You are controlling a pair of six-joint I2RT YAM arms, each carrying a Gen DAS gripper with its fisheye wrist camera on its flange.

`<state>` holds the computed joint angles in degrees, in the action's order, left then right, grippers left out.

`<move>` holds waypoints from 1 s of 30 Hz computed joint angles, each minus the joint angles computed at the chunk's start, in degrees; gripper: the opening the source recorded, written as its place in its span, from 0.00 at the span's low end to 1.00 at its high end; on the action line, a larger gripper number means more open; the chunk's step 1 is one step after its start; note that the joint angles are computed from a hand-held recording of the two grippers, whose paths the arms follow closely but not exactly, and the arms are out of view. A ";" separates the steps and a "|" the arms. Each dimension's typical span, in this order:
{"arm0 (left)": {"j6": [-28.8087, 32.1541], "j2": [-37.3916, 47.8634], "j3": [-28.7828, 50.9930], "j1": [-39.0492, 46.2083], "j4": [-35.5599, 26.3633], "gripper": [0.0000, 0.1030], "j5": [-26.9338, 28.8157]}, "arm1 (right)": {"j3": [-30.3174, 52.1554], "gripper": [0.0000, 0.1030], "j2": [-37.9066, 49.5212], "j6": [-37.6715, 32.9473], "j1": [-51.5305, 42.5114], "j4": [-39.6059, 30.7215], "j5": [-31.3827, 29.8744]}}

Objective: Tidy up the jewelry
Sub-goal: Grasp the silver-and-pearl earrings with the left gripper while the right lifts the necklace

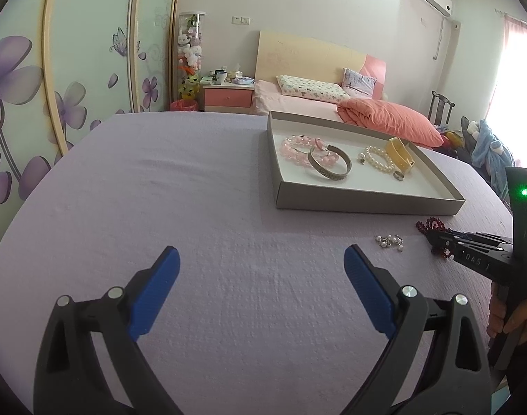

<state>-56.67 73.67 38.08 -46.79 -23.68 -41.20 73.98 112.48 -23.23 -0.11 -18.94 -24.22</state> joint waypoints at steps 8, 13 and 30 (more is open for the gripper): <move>1.17 2.15 1.89 -1.30 0.61 0.93 0.26 | -0.02 0.08 -1.42 1.07 -2.44 -0.45 -3.59; 2.64 5.29 4.53 -2.15 1.48 0.93 0.90 | 0.79 0.08 -2.15 1.61 -4.12 -0.91 -5.97; 9.88 26.84 23.07 -0.68 4.46 0.89 8.10 | 6.16 0.08 -1.65 4.72 -9.50 -0.87 -13.14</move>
<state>-46.79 100.51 61.16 -47.47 -19.22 -33.09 80.13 110.83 -18.50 -9.61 -19.81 -37.36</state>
